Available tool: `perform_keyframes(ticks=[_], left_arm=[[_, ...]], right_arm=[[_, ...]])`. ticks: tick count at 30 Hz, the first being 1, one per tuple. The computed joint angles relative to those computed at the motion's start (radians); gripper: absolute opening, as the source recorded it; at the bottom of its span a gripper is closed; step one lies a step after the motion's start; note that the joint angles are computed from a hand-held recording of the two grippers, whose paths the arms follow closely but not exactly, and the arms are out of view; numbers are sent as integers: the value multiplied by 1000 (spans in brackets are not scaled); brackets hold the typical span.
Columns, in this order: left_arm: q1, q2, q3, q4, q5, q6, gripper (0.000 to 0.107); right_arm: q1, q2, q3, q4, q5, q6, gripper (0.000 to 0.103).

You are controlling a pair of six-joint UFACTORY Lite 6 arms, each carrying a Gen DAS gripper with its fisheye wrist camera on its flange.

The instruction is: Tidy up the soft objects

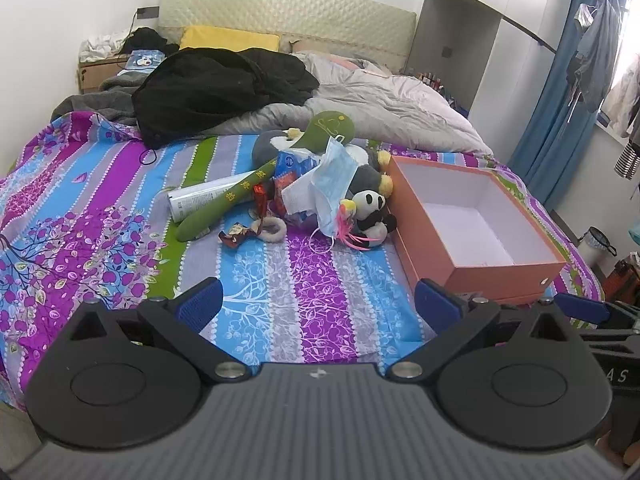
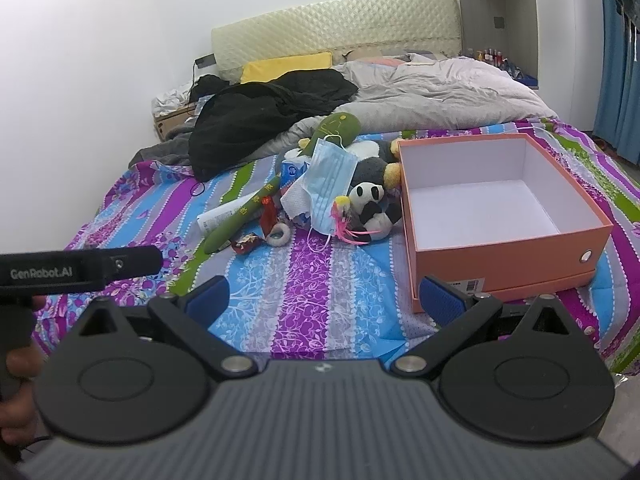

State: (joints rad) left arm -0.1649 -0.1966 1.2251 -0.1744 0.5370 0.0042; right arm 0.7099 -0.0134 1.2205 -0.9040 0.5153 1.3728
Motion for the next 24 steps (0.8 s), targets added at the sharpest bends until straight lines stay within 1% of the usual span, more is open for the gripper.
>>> perform_keyframes(ticks=[12, 24], left_arm=[[10, 0, -1, -15, 10, 27, 103], [5, 1, 3, -17, 10, 24, 103]], right_arm=[[-2, 1, -13, 5, -5, 4, 103], [-8, 10, 11, 52, 2, -43, 103]])
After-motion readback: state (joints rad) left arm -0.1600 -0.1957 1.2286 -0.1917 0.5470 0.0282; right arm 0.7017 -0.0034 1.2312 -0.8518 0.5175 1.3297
